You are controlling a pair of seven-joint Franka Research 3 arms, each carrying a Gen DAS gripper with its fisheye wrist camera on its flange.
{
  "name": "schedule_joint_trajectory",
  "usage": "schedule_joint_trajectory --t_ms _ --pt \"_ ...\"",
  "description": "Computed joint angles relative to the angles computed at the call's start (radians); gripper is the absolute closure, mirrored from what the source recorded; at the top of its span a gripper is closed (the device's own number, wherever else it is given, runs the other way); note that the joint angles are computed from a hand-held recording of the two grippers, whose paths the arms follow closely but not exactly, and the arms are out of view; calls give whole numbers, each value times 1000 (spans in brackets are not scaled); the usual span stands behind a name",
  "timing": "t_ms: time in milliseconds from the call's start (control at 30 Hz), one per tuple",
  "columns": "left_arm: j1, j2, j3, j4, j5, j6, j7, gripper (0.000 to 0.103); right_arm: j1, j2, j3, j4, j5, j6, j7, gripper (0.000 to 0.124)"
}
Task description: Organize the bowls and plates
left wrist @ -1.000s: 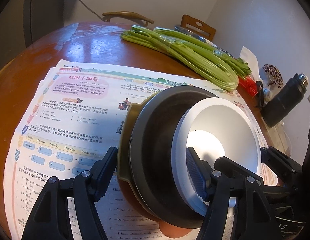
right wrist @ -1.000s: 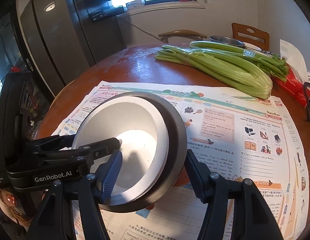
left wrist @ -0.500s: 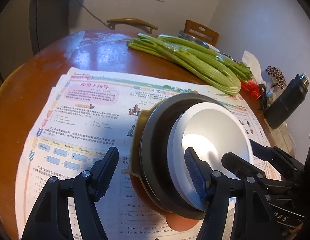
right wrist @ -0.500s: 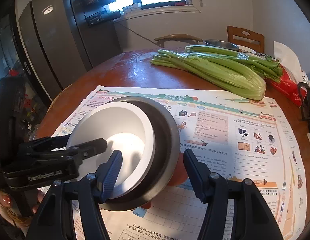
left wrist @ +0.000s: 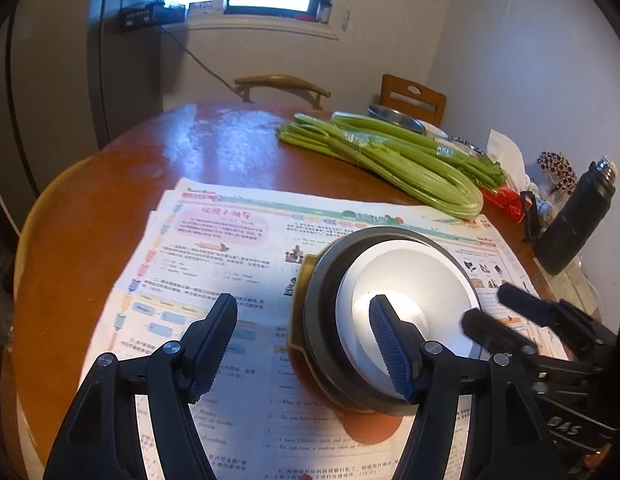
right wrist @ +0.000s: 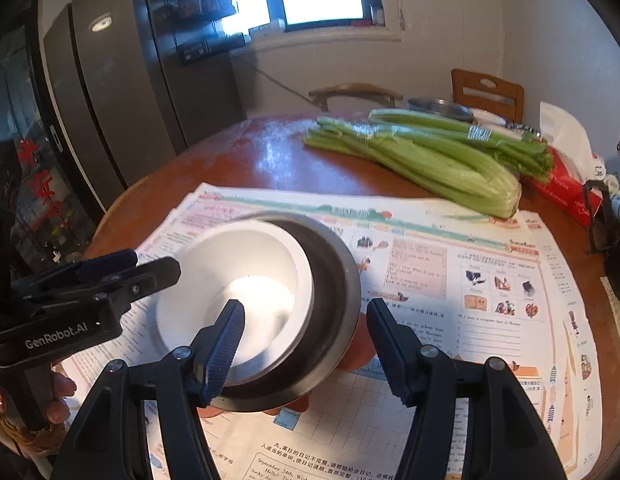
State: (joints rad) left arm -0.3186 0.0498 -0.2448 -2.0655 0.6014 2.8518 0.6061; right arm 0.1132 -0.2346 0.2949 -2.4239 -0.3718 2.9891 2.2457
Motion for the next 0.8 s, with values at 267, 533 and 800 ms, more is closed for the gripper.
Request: schedule_joint_trajectory --t_ms 267,533,800 --pt "0 -101 -30 -101 139 -54 -179 33 -126 -162 152 -112 -42 60 81 61" --pt "24 -207 -76 -247 155 -54 -291 33 -113 -278 208 -209 51 21 76 61" --pt "19 -243 -108 -310 162 -2 -337 33 -45 -325 223 -287 126 -18 67 61"
